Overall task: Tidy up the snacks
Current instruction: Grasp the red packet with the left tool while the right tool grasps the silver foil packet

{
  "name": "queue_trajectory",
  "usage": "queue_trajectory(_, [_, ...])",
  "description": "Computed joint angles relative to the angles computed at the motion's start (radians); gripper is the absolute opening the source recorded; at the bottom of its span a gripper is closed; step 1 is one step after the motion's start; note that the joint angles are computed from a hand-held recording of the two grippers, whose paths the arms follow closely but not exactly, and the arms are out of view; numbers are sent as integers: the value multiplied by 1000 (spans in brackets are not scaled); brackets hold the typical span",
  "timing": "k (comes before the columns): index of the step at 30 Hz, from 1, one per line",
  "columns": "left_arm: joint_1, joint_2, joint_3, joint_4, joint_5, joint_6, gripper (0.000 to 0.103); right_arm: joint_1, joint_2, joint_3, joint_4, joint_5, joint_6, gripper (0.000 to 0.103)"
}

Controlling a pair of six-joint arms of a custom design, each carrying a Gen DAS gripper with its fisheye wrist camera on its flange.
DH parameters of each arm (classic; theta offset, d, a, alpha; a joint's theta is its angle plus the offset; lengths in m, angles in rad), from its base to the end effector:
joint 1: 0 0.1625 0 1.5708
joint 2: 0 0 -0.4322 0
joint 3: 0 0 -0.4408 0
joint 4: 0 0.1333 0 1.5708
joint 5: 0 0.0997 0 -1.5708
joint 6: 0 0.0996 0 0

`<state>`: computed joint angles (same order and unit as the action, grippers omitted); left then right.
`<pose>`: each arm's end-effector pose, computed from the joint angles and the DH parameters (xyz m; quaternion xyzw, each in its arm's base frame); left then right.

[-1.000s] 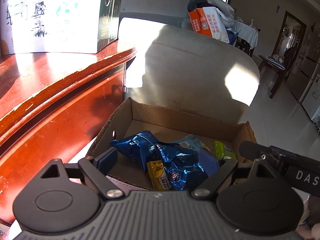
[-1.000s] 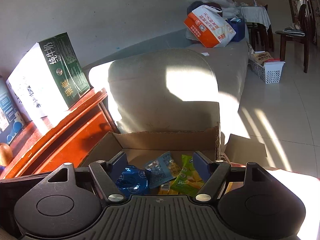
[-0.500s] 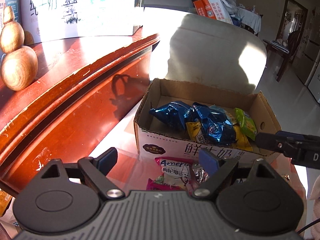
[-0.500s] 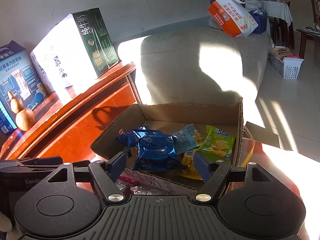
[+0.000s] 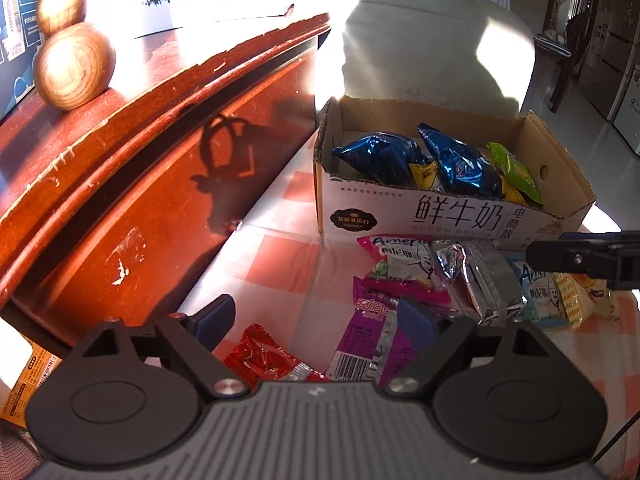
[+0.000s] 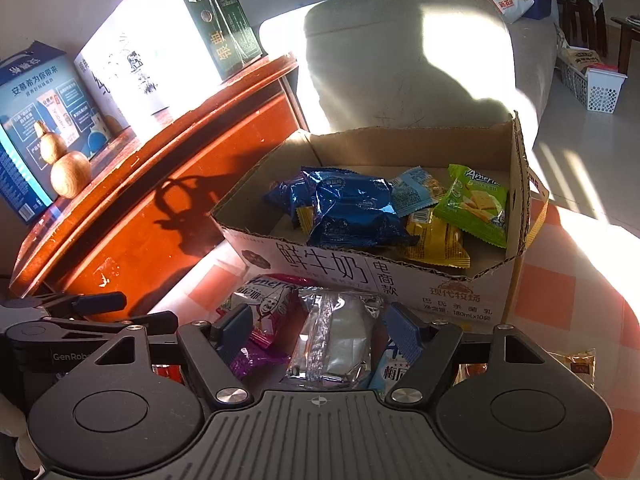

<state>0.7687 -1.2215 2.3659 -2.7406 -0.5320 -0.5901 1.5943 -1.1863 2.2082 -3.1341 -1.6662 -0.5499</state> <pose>-0.1576 -0.4573 0.1193 0.0856 0.8638 -0.3267 0.3738 0.1362 -0.5256 0.1535 0.2600 -0.9268 0.2459 0.1139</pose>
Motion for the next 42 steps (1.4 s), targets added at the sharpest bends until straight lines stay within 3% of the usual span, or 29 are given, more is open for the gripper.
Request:
queue_trajectory(11, [-12, -30, 60, 107, -22, 122, 88, 11, 52, -29, 13, -31, 4, 75])
queue_trajectory(22, [6, -91, 96, 250, -45, 143, 88, 8, 84, -57, 53, -35, 36, 75])
queue_trajectory(25, [11, -101, 109, 213, -55, 154, 88, 8, 97, -65, 45, -45, 52, 75])
queue_trajectory(33, [-5, -90, 96, 229, -73, 135, 65, 28, 157, -74, -31, -128, 7, 75])
queue_trajectory(37, [-16, -84, 88, 274, -70, 95, 61, 34, 194, -82, -57, -183, -29, 74])
queue_trajectory(42, [-42, -105, 100, 333, -85, 5, 61, 36, 212, -69, -99, -213, -101, 62])
